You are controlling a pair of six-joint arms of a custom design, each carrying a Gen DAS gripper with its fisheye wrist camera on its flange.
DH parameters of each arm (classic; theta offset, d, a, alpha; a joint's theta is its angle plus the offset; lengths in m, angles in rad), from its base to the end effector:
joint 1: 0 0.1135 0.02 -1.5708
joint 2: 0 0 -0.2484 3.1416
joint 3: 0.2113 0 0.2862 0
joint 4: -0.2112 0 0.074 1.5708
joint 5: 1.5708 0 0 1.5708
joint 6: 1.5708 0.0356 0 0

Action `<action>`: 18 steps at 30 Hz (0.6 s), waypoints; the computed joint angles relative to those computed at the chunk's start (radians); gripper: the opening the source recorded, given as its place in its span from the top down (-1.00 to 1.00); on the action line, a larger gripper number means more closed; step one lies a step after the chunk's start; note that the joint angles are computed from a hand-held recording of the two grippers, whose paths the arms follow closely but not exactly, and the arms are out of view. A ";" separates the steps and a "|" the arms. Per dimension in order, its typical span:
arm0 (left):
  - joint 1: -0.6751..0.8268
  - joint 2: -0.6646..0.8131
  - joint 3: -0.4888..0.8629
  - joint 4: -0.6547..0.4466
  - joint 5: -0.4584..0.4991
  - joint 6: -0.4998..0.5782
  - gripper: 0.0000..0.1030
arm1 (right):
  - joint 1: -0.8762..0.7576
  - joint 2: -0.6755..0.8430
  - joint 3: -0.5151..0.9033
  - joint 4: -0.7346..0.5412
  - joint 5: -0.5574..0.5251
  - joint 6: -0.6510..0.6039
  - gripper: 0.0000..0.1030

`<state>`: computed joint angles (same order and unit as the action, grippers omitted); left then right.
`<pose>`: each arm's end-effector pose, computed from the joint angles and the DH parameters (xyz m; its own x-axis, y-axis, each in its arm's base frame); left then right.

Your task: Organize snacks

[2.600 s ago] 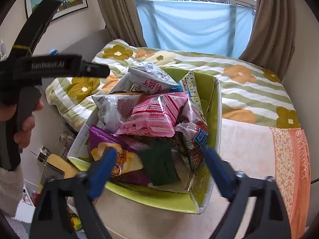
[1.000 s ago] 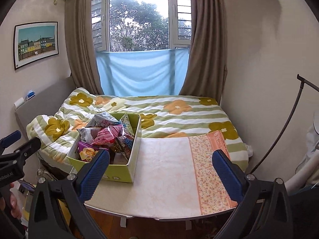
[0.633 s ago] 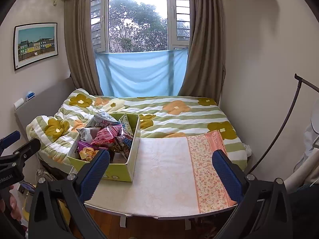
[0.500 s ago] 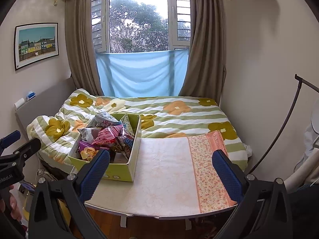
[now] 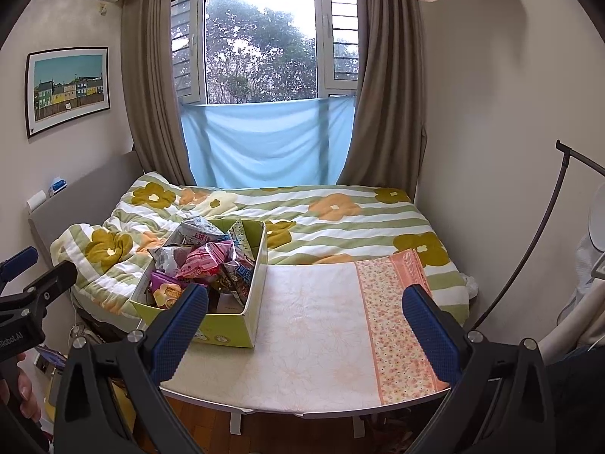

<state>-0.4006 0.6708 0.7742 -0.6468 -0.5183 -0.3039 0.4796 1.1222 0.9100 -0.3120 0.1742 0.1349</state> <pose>0.1794 -0.0568 0.3023 -0.4387 -0.0965 -0.8934 -0.1918 0.9814 -0.0118 0.2627 0.1297 0.2825 -0.4832 -0.1020 -0.8696 -0.2587 0.9655 0.0305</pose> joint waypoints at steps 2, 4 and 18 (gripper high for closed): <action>-0.001 0.006 0.003 0.002 0.001 -0.001 -0.99 | -0.001 0.002 0.004 -0.004 0.002 0.003 -0.99; 0.004 0.012 0.006 0.005 0.014 -0.005 -0.99 | -0.002 0.005 0.010 -0.008 0.003 0.005 -0.99; -0.010 0.056 0.022 0.006 -0.018 -0.015 -0.99 | -0.001 0.014 0.018 -0.008 0.003 0.007 -0.99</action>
<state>-0.4105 0.7268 0.7966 -0.6403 -0.5363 -0.3185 0.4786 1.1364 0.9279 -0.3198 0.1770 0.1419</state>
